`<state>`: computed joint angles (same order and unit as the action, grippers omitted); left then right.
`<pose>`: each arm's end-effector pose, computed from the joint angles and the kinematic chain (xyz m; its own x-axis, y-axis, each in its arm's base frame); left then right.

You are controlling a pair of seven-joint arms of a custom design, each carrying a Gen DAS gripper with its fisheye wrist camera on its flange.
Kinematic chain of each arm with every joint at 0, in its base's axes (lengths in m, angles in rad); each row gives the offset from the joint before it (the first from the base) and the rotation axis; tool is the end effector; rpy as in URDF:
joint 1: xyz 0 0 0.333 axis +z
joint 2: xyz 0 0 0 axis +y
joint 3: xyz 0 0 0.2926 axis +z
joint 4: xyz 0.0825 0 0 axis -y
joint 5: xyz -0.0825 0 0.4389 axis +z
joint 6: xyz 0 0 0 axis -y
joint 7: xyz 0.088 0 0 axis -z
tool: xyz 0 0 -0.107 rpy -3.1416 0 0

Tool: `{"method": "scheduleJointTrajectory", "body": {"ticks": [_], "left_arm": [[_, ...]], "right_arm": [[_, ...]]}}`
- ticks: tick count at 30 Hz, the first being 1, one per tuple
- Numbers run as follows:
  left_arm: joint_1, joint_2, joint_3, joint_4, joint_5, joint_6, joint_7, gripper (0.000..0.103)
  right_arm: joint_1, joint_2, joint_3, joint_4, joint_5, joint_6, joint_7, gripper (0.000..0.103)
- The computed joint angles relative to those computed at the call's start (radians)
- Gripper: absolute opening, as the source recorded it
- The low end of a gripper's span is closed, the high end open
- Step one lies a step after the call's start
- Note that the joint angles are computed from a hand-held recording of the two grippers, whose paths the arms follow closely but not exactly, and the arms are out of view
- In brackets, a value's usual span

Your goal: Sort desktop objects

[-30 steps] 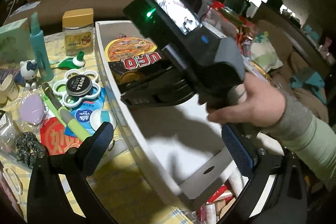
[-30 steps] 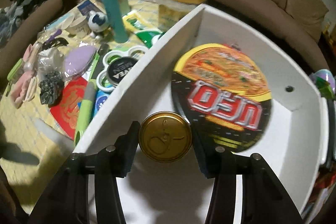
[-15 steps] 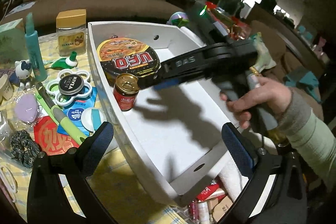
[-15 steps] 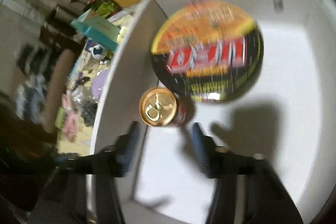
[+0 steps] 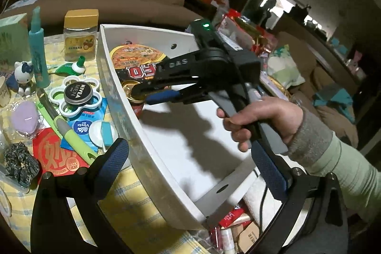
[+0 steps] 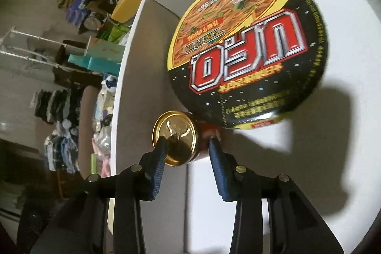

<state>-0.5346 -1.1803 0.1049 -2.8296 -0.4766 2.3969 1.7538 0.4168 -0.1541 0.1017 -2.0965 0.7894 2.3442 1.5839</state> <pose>0.3099 -0.1473 0.5494 -0.5108 -0.7445 0.4300 -0.7471 0.1370 -0.6504 0.5151 0.3082 0.4917 0.1160 -0.7485 -0.6529 -0.9802 0.0200 -0.1971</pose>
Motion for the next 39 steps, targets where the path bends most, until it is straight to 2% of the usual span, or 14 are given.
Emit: {"method": "scheduleJointTrajectory", "body": {"ticks": [1, 4, 8, 10, 12, 14, 16, 18, 22, 28, 32, 34, 36, 39], "left_arm": [[0.002, 0.0, -0.002, 0.0, 0.002, 0.005, 0.002, 0.103], [0.006, -0.006, 0.003, -0.002, 0.0, 0.012, -0.003, 0.103], [0.028, 0.024, 0.004, 0.03, 0.02, 0.006, -0.006, 0.103], [0.054, 0.07, 0.002, 0.073, 0.047, 0.004, -0.001, 0.103], [0.082, 0.134, 0.001, 0.136, 0.078, 0.004, 0.013, 0.103], [0.106, 0.226, 0.012, 0.229, 0.107, 0.005, 0.045, 0.103], [0.133, 0.349, 0.016, 0.355, 0.143, -0.004, 0.091, 0.103], [0.179, 0.473, -0.003, 0.475, 0.18, -0.026, 0.105, 0.103], [0.265, 0.759, -0.038, 0.759, 0.244, -0.132, 0.127, 0.103], [0.36, 1.036, -0.093, 1.029, 0.258, -0.248, 0.098, 0.102], [0.412, 1.139, -0.128, 1.114, 0.177, -0.27, 0.067, 0.094], [0.439, 1.158, -0.148, 1.117, 0.143, -0.276, 0.065, 0.087], [0.462, 1.168, -0.172, 1.124, 0.13, -0.285, 0.131, 0.084], [0.483, 1.177, -0.201, 1.137, 0.231, -0.291, 0.266, 0.084]], "right_arm": [[-0.001, -0.022, -0.002, -0.016, 0.002, 0.005, -0.007, 0.04], [-0.004, -0.101, 0.0, -0.057, -0.045, 0.021, -0.001, 0.055], [-0.018, -0.166, 0.035, -0.055, -0.233, 0.041, 0.071, 0.064], [-0.023, -0.175, 0.054, -0.027, -0.338, 0.041, 0.095, 0.07], [-0.012, -0.155, 0.055, 0.023, -0.372, 0.045, 0.095, 0.076], [-0.001, -0.123, 0.051, 0.074, -0.378, 0.048, 0.092, 0.076], [0.003, -0.056, 0.044, 0.165, -0.381, 0.052, 0.086, 0.076], [0.004, 0.041, 0.034, 0.288, -0.356, 0.044, 0.088, 0.082], [-0.002, 0.249, 0.032, 0.546, -0.389, 0.0, 0.172, 0.082], [-0.018, 0.502, 0.035, 0.829, -0.336, -0.052, 0.234, 0.082], [-0.03, 0.607, 0.043, 0.915, -0.318, -0.061, 0.273, 0.078], [-0.038, 0.638, 0.048, 0.932, -0.306, -0.058, 0.27, 0.075], [-0.048, 0.669, 0.055, 0.968, -0.314, -0.084, 0.215, 0.075], [-0.038, 0.678, 0.04, 1.003, -0.404, -0.092, 0.071, 0.076]]}}
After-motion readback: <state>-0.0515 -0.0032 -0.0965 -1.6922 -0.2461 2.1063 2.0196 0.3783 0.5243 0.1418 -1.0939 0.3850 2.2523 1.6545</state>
